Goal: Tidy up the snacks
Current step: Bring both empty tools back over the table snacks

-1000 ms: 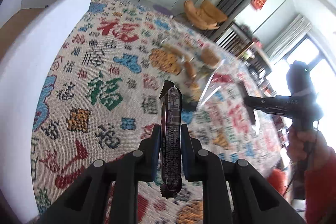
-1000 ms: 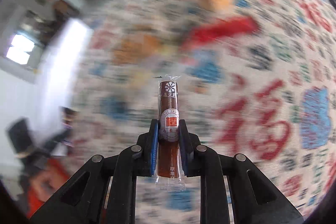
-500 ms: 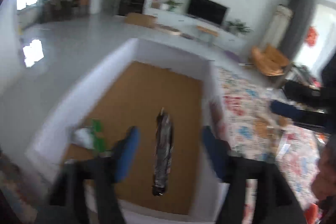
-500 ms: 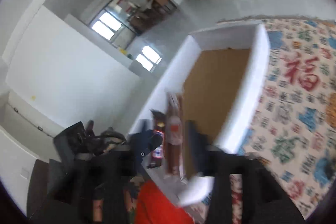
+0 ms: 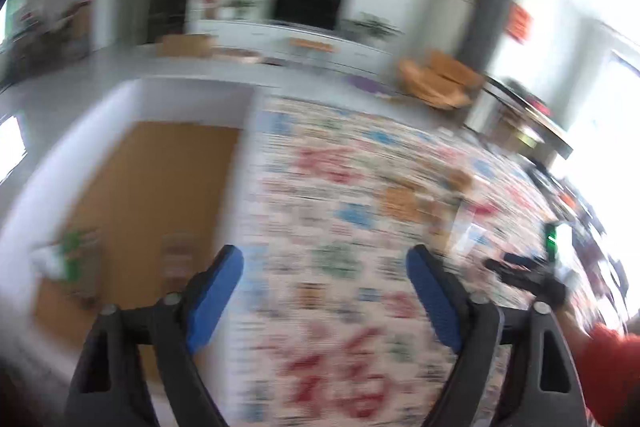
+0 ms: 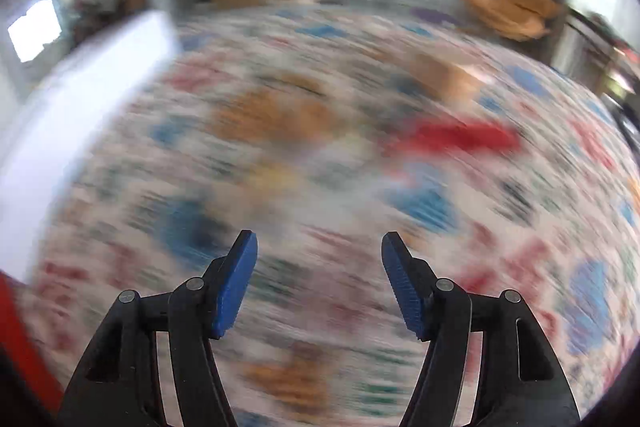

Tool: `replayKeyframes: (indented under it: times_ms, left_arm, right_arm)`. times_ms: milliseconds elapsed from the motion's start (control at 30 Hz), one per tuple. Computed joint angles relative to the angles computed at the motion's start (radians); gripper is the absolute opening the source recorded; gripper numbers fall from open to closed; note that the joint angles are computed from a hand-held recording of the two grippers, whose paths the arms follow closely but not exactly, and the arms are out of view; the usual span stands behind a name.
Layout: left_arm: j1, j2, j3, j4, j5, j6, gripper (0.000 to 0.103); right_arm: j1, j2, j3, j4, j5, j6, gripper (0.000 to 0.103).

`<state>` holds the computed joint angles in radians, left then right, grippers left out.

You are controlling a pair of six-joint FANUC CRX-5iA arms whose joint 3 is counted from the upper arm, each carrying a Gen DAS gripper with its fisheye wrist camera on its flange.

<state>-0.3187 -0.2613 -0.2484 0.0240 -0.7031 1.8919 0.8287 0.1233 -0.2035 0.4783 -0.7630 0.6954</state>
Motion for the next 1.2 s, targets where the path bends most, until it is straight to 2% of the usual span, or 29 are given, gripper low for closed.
replayKeyframes:
  times_ms: [33,133,267,333,400,467,500,600,1200]
  left_arm:
    - [-0.032,0.049,0.015,0.037,0.023,-0.033,0.098]
    - [-0.106,0.235,0.099,0.125,0.022,-0.124,0.099]
    - [-0.172,0.457,0.265,-0.007,-0.054,-0.056,0.099]
    - [-0.186,0.527,0.329,-0.089,-0.085,0.001,0.098]
    - [-0.196,0.548,0.357,-0.19,-0.087,0.077,0.098]
    - [-0.21,0.572,0.404,-0.283,-0.12,0.154,0.098]
    - [-0.204,0.576,0.414,-0.294,-0.129,0.164,0.099]
    - [-0.195,0.606,0.451,-0.306,-0.147,0.186,0.103]
    - [-0.195,0.613,0.458,-0.312,-0.149,0.192,0.103]
  right_arm:
    - [-0.02,-0.024,-0.047,0.034,0.001,-0.052,0.068]
    - [-0.098,-0.09,-0.173,0.128,0.03,-0.225,0.068]
    - [-0.133,-0.118,-0.221,0.174,0.091,-0.286,0.068]
    - [-0.123,-0.096,-0.2,0.186,0.055,-0.263,0.071]
    - [-0.105,-0.094,-0.197,0.213,0.009,-0.267,0.078]
    - [-0.1,-0.077,-0.201,0.235,0.006,-0.306,0.081]
    - [-0.107,-0.076,-0.196,0.22,0.013,-0.302,0.082]
    - [-0.111,-0.082,-0.208,0.216,0.024,-0.31,0.083]
    - [-0.097,-0.076,-0.208,0.244,-0.006,-0.331,0.085]
